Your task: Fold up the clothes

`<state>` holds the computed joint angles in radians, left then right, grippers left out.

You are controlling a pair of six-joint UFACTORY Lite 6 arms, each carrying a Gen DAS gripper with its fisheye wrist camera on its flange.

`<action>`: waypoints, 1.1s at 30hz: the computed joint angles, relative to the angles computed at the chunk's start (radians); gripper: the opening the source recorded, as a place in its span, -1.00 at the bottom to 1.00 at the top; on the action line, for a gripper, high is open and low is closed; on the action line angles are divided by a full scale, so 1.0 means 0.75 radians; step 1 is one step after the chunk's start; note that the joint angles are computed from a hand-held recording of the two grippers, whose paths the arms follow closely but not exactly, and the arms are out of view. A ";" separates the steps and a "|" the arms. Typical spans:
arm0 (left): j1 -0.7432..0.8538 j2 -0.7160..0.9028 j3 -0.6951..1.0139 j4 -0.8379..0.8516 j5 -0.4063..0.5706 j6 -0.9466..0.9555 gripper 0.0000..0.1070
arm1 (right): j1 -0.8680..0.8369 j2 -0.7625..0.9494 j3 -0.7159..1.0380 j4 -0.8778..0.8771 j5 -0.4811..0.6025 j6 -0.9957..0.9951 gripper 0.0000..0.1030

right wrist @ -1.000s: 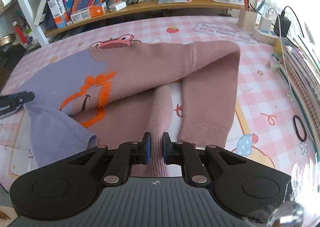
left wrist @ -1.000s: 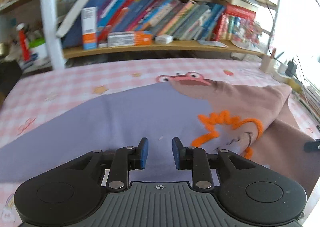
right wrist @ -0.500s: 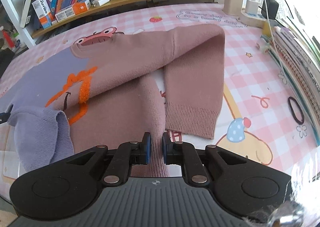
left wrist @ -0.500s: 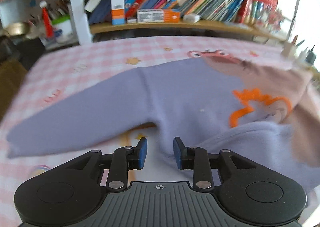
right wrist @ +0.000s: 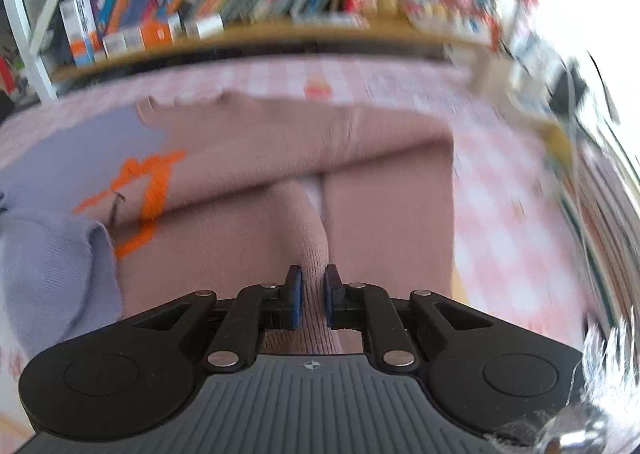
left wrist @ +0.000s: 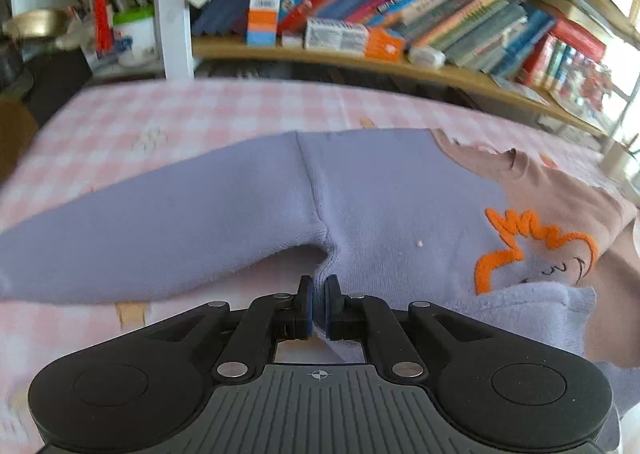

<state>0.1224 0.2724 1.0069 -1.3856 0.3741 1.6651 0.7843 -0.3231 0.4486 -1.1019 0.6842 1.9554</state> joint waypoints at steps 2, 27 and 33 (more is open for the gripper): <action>-0.029 0.033 0.059 0.031 -0.047 -0.039 -0.86 | -0.058 -0.010 0.040 -0.035 -0.054 -0.006 -0.80; -0.219 -0.178 -0.190 -0.053 -0.094 0.303 -0.72 | 0.612 -0.244 0.351 -0.043 0.644 -0.142 -0.93; -0.176 -0.163 -0.203 -0.003 -0.075 0.300 -0.72 | 0.828 -0.451 -0.077 0.511 0.579 0.177 -0.99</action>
